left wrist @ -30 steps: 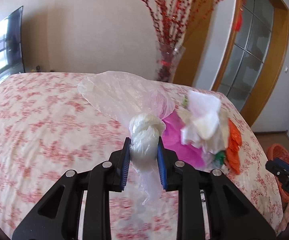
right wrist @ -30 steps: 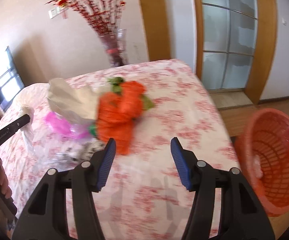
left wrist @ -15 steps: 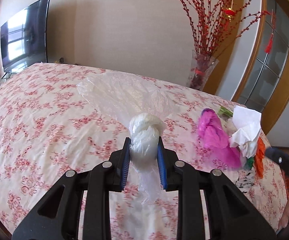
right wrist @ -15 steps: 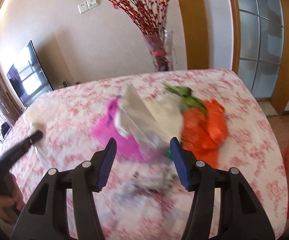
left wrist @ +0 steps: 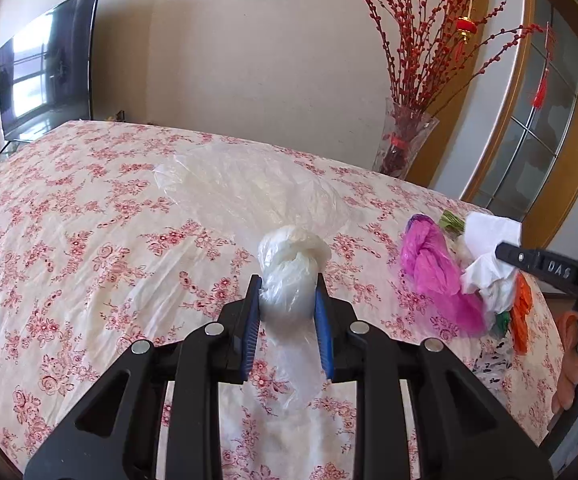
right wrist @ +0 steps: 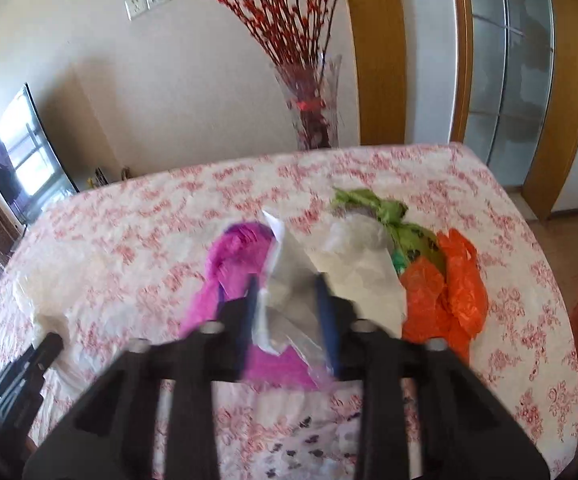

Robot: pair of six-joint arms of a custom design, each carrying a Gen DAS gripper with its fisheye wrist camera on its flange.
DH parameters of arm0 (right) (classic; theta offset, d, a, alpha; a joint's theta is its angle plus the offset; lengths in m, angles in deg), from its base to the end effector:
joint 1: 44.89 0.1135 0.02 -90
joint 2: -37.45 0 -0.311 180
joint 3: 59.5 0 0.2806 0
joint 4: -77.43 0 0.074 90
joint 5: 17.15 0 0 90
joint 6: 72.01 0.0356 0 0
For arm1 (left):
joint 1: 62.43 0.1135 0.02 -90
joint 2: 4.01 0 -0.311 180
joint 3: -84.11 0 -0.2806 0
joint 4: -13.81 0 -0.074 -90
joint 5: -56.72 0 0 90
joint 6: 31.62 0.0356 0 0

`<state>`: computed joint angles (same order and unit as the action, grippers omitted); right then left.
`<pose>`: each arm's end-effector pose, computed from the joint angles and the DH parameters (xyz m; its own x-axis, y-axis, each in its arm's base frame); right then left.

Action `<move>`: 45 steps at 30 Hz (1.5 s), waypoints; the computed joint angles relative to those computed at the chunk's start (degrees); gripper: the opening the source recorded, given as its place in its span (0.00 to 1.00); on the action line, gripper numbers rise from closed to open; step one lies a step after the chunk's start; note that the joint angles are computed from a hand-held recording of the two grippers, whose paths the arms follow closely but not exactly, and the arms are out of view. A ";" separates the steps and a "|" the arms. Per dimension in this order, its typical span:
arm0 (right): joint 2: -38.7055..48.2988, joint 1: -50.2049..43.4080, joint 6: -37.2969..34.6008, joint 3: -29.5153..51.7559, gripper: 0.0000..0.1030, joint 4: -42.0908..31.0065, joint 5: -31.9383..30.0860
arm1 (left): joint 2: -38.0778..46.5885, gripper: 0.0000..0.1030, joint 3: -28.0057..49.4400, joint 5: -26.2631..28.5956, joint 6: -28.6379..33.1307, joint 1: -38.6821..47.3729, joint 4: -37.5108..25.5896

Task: Collect trash
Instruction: 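Grasp the white tissue with the right tool and carry it to the wastebasket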

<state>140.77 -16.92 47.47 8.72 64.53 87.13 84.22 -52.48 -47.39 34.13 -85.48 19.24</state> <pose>0.3519 0.1770 0.1742 -0.7233 0.1559 -0.6727 0.0542 0.9840 0.1697 0.2733 -0.1069 0.1577 -0.6172 -0.1703 -0.7682 -0.0517 0.9830 -0.1764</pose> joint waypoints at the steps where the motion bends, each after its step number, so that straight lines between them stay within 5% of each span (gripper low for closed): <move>1: -0.36 0.09 0.09 -0.64 0.18 0.05 0.14 | -0.02 0.24 0.05 -0.16 -0.05 -0.36 -0.03; 7: -6.40 -0.46 -0.78 -7.83 0.09 3.56 -0.81 | -0.67 0.24 0.80 -1.20 -0.56 -3.11 -0.93; 24: -35.80 -10.10 -3.41 -24.66 0.08 2.38 -1.49 | 0.38 0.24 8.06 -5.82 -1.73 -18.06 -4.88; 34: -48.24 -26.75 -7.72 -32.01 0.08 -1.30 -8.77 | 7.48 0.24 16.87 -5.12 -1.18 -27.20 -5.55; 45: -56.19 -54.12 -16.83 -36.92 0.08 -4.03 -24.42 | 18.84 0.24 30.02 -0.91 -0.95 -35.23 -6.11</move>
